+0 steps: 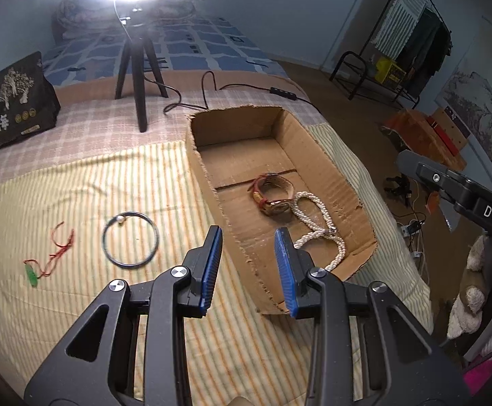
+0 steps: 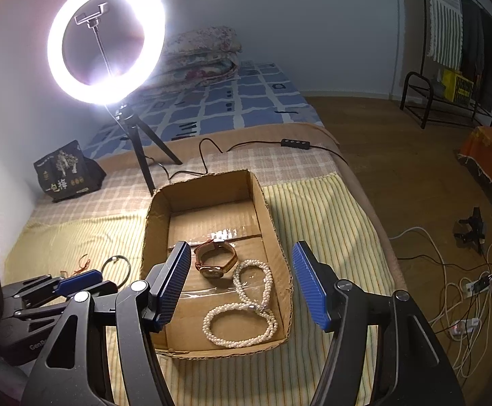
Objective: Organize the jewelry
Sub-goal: 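Open the left tool over the box while the right tool releases the necklace inside, then withdraw both tools from the box and move toward the remaining beads and pearl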
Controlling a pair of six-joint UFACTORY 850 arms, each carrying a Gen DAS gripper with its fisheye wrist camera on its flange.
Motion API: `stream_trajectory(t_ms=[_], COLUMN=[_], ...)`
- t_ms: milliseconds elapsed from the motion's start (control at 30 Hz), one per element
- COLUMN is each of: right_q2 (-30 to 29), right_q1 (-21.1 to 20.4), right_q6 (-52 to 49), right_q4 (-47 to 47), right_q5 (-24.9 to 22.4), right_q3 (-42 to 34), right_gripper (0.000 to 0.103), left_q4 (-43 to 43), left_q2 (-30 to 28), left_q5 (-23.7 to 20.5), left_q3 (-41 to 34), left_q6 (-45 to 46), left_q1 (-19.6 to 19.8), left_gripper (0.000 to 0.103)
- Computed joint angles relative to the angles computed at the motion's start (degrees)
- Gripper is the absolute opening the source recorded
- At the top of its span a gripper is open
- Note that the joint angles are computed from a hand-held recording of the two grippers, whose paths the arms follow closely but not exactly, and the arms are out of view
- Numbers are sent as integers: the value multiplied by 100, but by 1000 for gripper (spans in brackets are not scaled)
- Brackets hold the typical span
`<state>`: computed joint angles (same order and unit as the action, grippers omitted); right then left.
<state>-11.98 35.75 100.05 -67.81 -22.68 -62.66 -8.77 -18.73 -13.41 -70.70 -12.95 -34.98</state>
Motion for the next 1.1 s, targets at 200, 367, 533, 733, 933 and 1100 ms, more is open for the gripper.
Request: stream_trajectory(t_ms=[200,367,533,733,933,1100], right_q2=[4,-7,-68,-299,-594,-923], right_q1=[82,231,401,660,834,928], right_q6=[-38,33,186,149,-264,-1335], right_q4=[31,-115,-371,-637,-575,286], right_q5=[-90,-187,-156,-117,252,558], right_q3=[-29,-62,-123,-358,-672,-1015], right_gripper=[62,62,62,62,62,62], left_q4=[518,1292,2420,2266,1133,-424], left_q2=[356,702,1145,1660,2006,2185], left_q5=[164,181,193,204,101,-71], left_q3=[303,592,1024,1538,1937,2224], left_q6=[-385,-976,-1890,-1613,-380,1230], left_q1=[132,282,487,874,1246,1525], left_gripper=[32,32,32,32,32,32])
